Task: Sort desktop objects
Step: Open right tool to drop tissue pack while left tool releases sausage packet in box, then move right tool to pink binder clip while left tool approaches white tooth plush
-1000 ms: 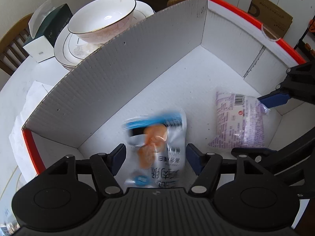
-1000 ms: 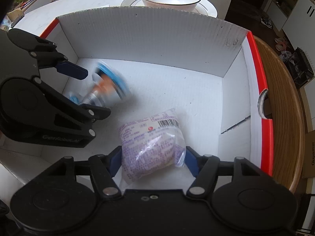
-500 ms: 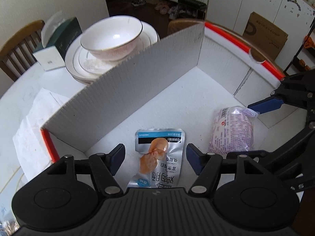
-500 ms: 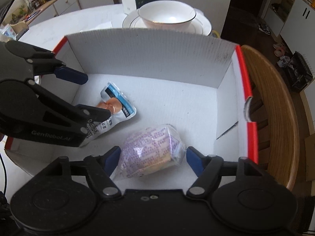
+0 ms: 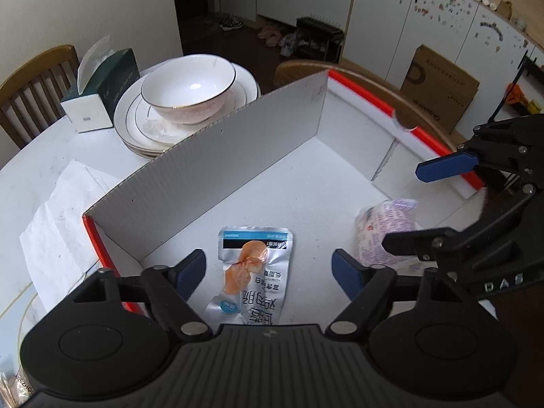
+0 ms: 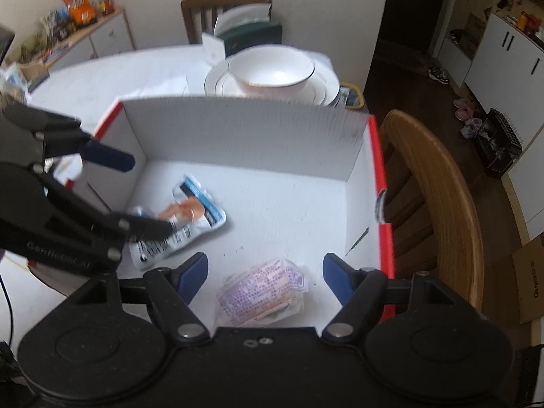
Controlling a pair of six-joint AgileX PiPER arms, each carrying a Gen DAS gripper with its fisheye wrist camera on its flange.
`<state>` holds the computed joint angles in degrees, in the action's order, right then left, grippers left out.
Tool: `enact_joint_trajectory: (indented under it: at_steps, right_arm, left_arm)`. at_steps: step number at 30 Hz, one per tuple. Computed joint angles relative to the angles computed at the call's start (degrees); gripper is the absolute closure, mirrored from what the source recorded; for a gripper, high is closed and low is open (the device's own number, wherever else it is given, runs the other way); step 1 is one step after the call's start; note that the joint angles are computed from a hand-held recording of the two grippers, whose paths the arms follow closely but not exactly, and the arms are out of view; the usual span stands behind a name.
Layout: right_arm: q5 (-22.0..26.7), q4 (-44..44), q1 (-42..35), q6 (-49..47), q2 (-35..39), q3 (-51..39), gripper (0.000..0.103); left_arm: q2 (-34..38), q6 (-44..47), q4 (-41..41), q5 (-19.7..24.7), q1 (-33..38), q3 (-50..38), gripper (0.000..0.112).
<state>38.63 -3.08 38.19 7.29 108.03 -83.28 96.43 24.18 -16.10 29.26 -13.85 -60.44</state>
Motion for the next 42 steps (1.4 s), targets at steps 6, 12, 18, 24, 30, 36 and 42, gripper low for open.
enact_joint_trajectory:
  at_steps: [6,12,18,24,30,36,42]
  right_arm:
    - [-6.12,1.65,-0.34,1.35,-4.96,6.29,0.028]
    - [-9.87,-0.8,1.4,4.71,-8.14,9.75,0.028]
    - [-10.61,-7.13,4.44,11.8,-9.14,10.67,0.024]
    - [-12.33,-10.45,7.27,16.31,-10.44,12.46,0.02]
    - [-13.55,-17.04,12.01,26.13,-10.25,12.69,0.018]
    - [-13.08,-25.68,18.24,38.72,-8.8,11.15,0.018]
    - [-6.14,-37.16,26.41,49.95,-4.54,5.38,0.018]
  left_arm:
    - [-3.95,3.02,-3.31,-0.31,1.04,2.95,0.026]
    - [-8.68,3.21,-3.43,-0.96,1.83,6.58,0.02]
    - [-14.35,6.05,-6.74,-0.53,4.29,10.53,0.017]
    - [-20.49,10.01,-9.89,-0.45,8.48,15.64,0.011]
    - [-26.05,19.6,-17.23,3.8,18.26,20.21,0.01]
    - [-31.44,35.51,-24.7,9.44,31.51,25.14,0.01]
    - [-34.8,54.37,-31.3,19.37,48.24,27.95,0.01]
